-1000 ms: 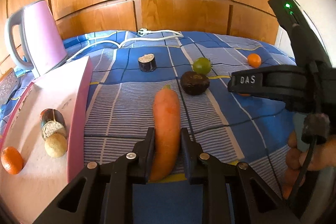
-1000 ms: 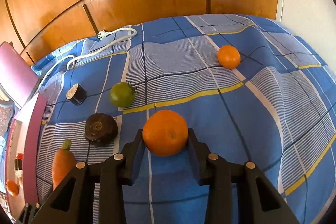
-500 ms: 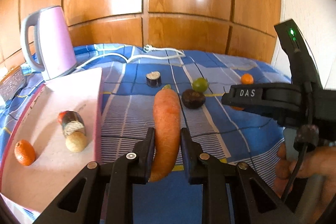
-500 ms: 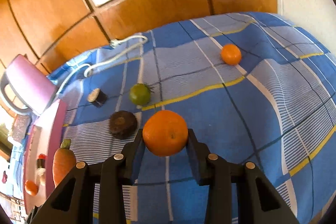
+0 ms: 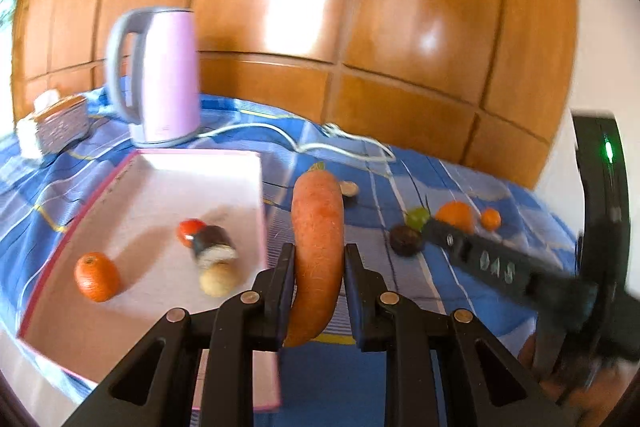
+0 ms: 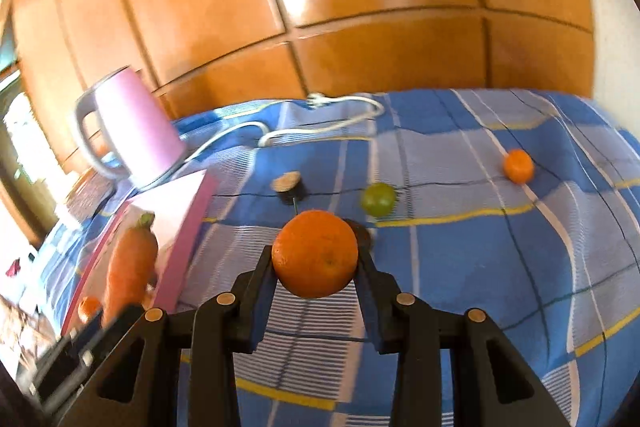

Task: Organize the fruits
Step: 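Lift and carry the carrot and orange toward the white tray with both tools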

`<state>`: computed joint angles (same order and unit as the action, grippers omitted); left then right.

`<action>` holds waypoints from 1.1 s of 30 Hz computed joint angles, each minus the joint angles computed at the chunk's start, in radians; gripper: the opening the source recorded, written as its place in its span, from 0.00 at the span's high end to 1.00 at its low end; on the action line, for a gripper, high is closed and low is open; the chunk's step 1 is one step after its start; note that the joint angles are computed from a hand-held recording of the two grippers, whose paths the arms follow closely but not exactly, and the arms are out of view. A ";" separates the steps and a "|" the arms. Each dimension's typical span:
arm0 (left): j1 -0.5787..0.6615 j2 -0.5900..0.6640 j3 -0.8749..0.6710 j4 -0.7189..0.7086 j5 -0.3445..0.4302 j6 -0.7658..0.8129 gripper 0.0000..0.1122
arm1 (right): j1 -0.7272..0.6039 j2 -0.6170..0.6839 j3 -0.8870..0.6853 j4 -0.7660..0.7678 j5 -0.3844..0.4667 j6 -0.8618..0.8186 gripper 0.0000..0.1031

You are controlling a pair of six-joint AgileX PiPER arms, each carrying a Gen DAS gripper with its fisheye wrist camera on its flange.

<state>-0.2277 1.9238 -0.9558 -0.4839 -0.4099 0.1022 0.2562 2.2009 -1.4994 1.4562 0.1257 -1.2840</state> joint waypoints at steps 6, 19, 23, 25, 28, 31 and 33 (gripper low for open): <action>0.063 -0.032 0.025 -0.122 -0.014 -0.006 0.79 | 0.032 0.000 0.003 0.045 0.021 -0.109 0.63; 0.185 0.031 -0.069 -0.385 0.086 0.054 0.79 | 0.128 0.073 -0.134 -0.154 0.123 0.012 0.63; 0.218 0.046 -0.085 -0.488 0.097 0.099 0.79 | 0.162 0.105 -0.210 -0.269 0.175 0.129 0.63; 0.228 0.048 -0.088 -0.513 0.106 0.107 0.79 | 0.179 0.126 -0.256 -0.337 0.197 0.201 0.63; 0.234 0.046 -0.074 -0.516 0.091 0.082 0.79 | 0.191 0.152 -0.314 -0.414 0.224 0.294 0.62; 0.225 0.046 -0.076 -0.562 0.071 0.128 0.79 | 0.196 0.170 -0.357 -0.476 0.251 0.366 0.61; 0.226 0.048 -0.078 -0.557 0.073 0.124 0.79 | 0.198 0.170 -0.362 -0.503 0.250 0.391 0.61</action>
